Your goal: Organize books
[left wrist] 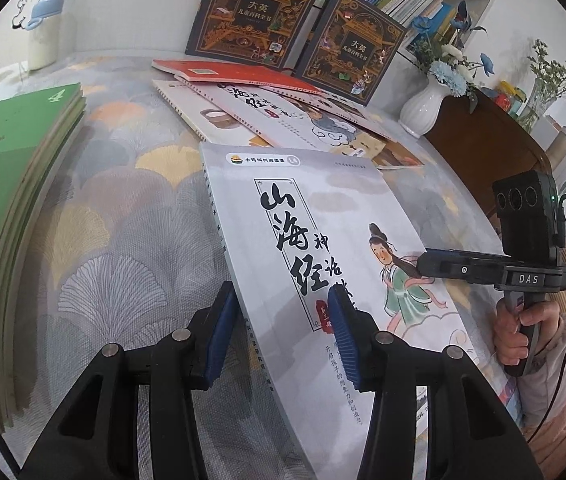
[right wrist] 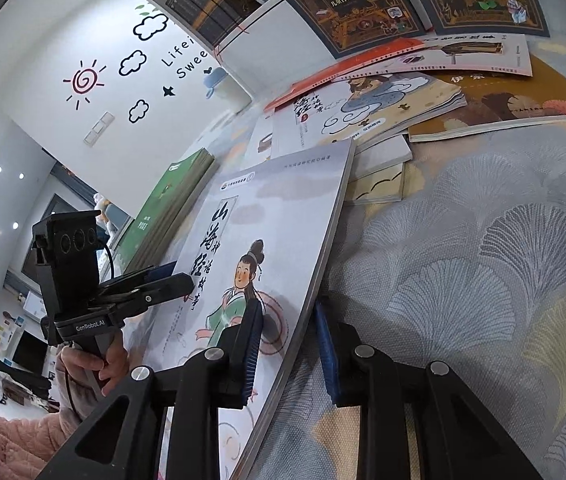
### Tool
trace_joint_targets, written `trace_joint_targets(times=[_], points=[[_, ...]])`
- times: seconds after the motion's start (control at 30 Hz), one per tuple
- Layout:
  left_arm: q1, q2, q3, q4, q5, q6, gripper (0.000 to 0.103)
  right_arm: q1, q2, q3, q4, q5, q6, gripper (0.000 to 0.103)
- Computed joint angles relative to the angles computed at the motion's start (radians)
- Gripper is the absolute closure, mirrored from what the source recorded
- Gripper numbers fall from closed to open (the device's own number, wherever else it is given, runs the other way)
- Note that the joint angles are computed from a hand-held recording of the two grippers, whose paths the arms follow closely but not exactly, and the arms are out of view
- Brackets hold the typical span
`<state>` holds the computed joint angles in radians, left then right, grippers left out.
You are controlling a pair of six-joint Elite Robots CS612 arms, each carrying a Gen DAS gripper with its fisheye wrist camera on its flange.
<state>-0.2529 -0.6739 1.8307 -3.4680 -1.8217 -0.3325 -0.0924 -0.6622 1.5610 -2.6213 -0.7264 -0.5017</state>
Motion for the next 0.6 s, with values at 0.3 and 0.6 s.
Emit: trace_joint_targets(times=[0.3,0.6], points=[[-0.002,-0.001,0.002,-0.001,0.007,0.004,0.058,0.001,0.000,0.000,-0.008,-0.004,0.004,0.077],[-0.002,-0.002,0.002,-0.001,0.007,0.004,0.058,0.001,0.001,0.000,-0.006,-0.004,0.003,0.077]])
